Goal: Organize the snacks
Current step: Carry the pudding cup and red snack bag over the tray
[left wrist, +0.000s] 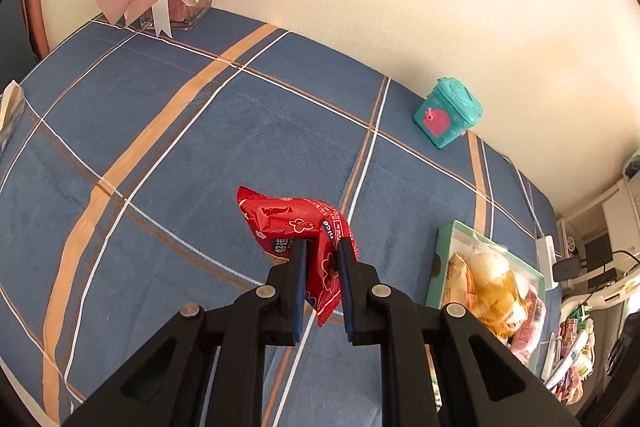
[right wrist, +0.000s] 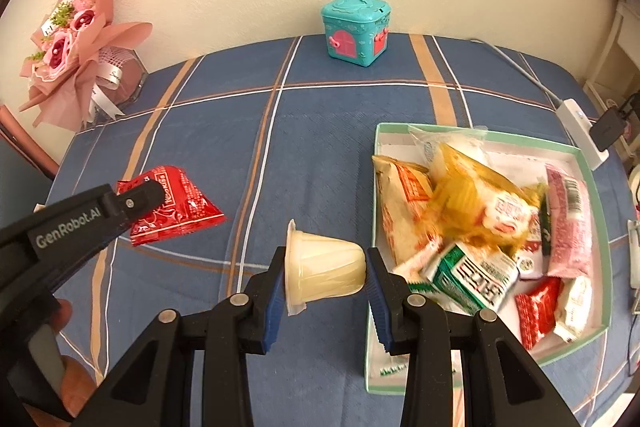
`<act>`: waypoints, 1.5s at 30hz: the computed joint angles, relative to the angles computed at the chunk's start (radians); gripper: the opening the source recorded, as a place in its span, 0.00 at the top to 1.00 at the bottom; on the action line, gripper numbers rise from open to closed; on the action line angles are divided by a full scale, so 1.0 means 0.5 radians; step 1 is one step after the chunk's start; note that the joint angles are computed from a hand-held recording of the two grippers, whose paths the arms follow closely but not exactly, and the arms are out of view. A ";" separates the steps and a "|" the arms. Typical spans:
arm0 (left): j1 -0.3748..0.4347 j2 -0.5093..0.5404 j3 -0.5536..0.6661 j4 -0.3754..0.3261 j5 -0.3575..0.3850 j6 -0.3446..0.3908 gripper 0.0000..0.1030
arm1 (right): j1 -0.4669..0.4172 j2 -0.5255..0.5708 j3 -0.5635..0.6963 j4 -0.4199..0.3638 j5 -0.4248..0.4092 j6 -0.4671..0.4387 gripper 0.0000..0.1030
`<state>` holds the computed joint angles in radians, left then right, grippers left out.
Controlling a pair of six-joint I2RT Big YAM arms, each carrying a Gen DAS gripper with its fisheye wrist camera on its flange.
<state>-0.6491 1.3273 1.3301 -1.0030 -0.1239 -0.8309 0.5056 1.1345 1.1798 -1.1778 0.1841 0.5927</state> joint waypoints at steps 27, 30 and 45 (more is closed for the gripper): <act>-0.336 -0.100 0.059 0.032 -0.044 0.138 0.85 | -0.066 -0.334 -0.150 -0.205 0.083 0.161 0.61; -0.378 -0.076 0.090 0.030 -0.048 0.169 0.85 | -0.136 -0.361 -0.155 -0.229 0.101 0.163 0.61; -0.608 0.095 0.210 0.090 0.090 0.343 0.85 | -0.724 -0.559 -0.224 -0.357 0.149 0.214 0.61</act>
